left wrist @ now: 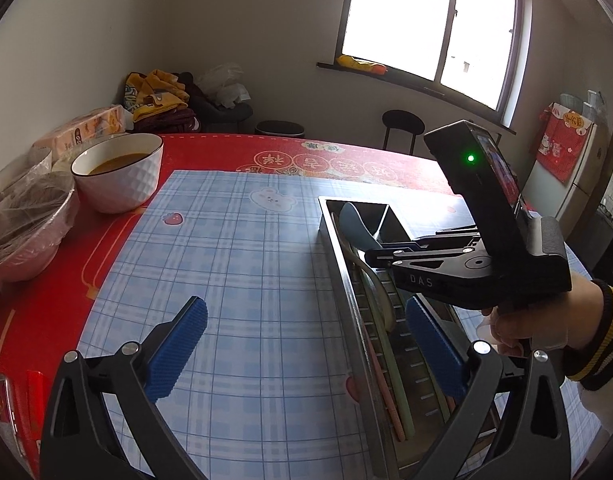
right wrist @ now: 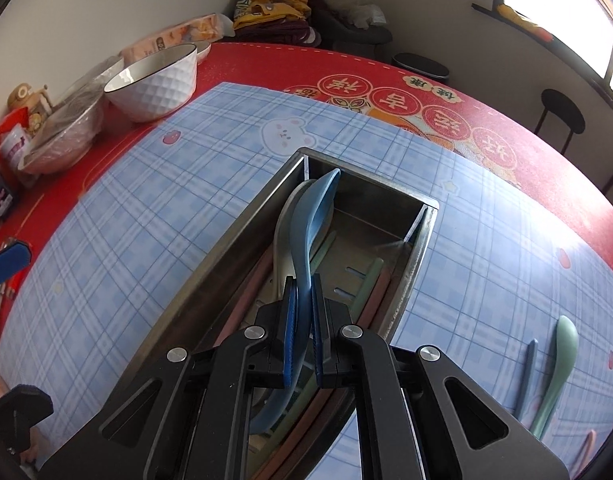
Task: Organize utensils
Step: 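Lower the blue spoon into the steel tray and open the right tool, then grasp the blue chopstick with the left tool while the right moves to the pink spoon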
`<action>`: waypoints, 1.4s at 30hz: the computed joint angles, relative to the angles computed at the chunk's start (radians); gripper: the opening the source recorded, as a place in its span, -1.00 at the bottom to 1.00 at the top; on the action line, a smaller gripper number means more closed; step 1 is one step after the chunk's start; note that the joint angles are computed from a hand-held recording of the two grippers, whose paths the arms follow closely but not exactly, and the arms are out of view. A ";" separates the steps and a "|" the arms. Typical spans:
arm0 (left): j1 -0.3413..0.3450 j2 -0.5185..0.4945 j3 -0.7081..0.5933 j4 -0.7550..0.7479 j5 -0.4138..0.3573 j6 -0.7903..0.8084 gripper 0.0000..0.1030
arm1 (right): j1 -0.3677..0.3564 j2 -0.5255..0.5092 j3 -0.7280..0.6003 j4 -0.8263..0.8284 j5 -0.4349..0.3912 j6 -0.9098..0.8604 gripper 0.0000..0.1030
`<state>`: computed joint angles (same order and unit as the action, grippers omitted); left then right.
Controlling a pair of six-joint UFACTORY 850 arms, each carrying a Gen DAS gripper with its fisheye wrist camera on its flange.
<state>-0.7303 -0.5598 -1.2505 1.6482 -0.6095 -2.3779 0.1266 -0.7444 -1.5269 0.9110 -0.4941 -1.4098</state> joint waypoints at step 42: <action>-0.100 -0.743 -1.229 -0.989 -0.105 1.226 -0.25 | -0.482 -0.088 -0.069 0.416 -0.345 -0.222 -0.82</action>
<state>-0.8304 -1.3027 -2.4796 0.6597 -0.7142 -1.1518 -0.3555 -0.8326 -1.5959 1.3272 -0.8391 -1.6315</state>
